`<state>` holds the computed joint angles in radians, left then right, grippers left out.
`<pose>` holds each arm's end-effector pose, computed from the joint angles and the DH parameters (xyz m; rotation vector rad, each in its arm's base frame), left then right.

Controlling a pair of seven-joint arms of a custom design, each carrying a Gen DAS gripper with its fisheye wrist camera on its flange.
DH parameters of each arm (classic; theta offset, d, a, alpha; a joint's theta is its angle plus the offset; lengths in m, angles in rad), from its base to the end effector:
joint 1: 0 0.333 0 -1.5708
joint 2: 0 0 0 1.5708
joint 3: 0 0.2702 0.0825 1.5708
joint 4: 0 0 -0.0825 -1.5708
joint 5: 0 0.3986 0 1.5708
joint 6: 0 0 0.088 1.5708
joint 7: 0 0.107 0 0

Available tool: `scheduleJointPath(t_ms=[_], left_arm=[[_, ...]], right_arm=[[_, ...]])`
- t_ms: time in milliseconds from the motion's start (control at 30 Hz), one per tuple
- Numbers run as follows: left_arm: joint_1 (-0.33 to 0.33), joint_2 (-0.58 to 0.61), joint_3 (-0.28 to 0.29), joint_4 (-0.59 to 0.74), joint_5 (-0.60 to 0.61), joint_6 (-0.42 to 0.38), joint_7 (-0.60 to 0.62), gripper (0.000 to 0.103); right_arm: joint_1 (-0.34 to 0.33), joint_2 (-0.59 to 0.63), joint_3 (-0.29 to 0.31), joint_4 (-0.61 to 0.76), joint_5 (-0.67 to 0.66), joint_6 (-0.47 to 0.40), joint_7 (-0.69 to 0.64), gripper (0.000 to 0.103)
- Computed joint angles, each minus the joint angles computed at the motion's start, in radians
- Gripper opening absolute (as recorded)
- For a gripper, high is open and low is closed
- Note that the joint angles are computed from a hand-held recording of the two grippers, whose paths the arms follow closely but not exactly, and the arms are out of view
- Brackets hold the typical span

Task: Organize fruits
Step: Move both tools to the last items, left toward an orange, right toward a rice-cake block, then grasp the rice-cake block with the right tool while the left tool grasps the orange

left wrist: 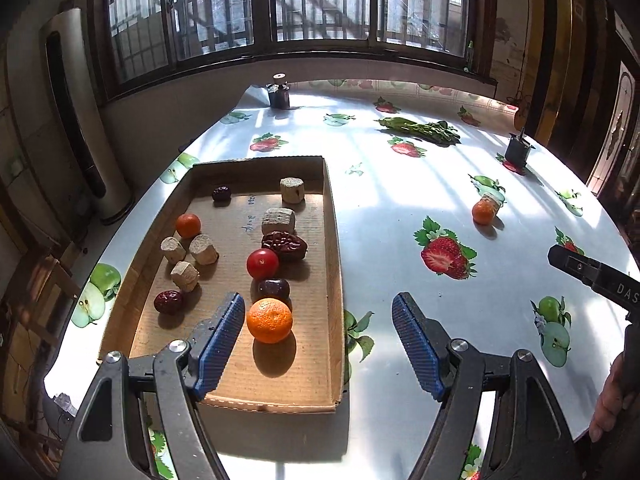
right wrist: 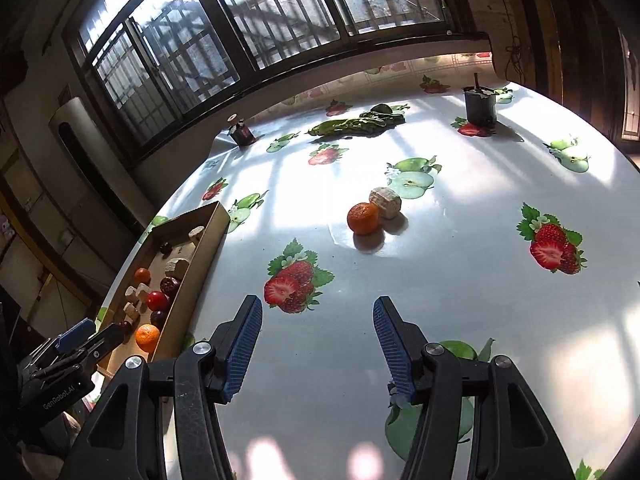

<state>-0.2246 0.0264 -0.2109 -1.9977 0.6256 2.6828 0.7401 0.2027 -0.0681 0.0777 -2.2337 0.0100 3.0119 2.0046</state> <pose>0.5515 -0.2761 0.4649 -1.7060 1.8400 -0.7375 0.5562 0.1599 0.4480 -1.5137 1.7786 -0.4363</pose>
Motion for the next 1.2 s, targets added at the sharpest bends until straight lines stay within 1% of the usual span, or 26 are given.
scheduleJointPath(t_ms=[67, 167, 233, 367, 433, 533, 633, 700, 733, 767, 800, 833, 900, 967, 1100, 1200], left_arm=[[-0.003, 0.016, -0.002, 0.011, -0.017, 0.0, 0.015, 0.076], [-0.01, 0.043, -0.004, 0.034, -0.044, -0.001, 0.047, 0.076], [-0.016, 0.06, -0.005, 0.048, -0.06, -0.001, 0.064, 0.076], [-0.026, 0.082, -0.004, 0.065, -0.091, 0.006, 0.102, 0.076], [-0.029, 0.093, -0.003, 0.076, -0.105, 0.001, 0.119, 0.076], [-0.033, 0.109, -0.001, 0.094, -0.125, -0.009, 0.142, 0.076], [-0.035, 0.118, 0.003, 0.107, -0.135, -0.014, 0.152, 0.076], [-0.036, 0.123, 0.004, 0.114, -0.14, -0.01, 0.159, 0.076], [-0.035, 0.128, 0.004, 0.118, -0.147, -0.007, 0.169, 0.076], [-0.035, 0.133, 0.004, 0.124, -0.152, -0.005, 0.176, 0.076], [-0.035, 0.141, 0.005, 0.134, -0.158, -0.006, 0.184, 0.076], [-0.035, 0.148, 0.004, 0.141, -0.166, -0.006, 0.191, 0.076], [-0.034, 0.163, 0.002, 0.158, -0.186, -0.007, 0.212, 0.076], [-0.035, 0.182, -0.002, 0.179, -0.21, -0.008, 0.235, 0.076], [-0.038, 0.244, -0.016, 0.258, -0.274, -0.023, 0.297, 0.076], [-0.045, 0.318, -0.033, 0.356, -0.336, -0.036, 0.357, 0.076]], right_arm=[[-0.021, 0.001, -0.007, 0.016, -0.046, -0.043, 0.022, 0.062], [-0.029, 0.031, -0.029, 0.072, -0.026, -0.105, -0.027, 0.062], [-0.032, 0.085, -0.044, 0.148, -0.01, -0.15, -0.06, 0.062], [-0.027, 0.248, -0.08, 0.362, -0.009, -0.238, -0.057, 0.062], [-0.021, 0.354, -0.093, 0.5, 0.007, -0.286, -0.06, 0.062], [0.006, 0.503, -0.124, 0.701, -0.01, -0.365, -0.04, 0.062], [0.008, 0.631, -0.121, 0.881, 0.014, -0.45, -0.063, 0.062], [0.008, 0.686, -0.118, 0.96, 0.029, -0.494, -0.079, 0.061], [0.007, 0.7, -0.116, 0.977, 0.036, -0.505, -0.089, 0.056], [0.011, 0.706, -0.121, 0.986, 0.033, -0.52, -0.096, 0.045], [0.014, 0.705, -0.126, 0.983, 0.029, -0.53, -0.101, 0.04], [0.013, 0.688, -0.127, 0.957, 0.031, -0.523, -0.11, 0.036], [0.024, 0.626, -0.145, 0.868, 0.011, -0.504, -0.107, 0.036], [0.027, 0.538, -0.157, 0.743, -0.008, -0.475, -0.099, 0.036], [-0.016, 0.38, -0.141, 0.509, 0.046, -0.385, -0.103, 0.036], [-0.029, 0.319, -0.137, 0.404, 0.054, -0.305, -0.105, 0.036]])
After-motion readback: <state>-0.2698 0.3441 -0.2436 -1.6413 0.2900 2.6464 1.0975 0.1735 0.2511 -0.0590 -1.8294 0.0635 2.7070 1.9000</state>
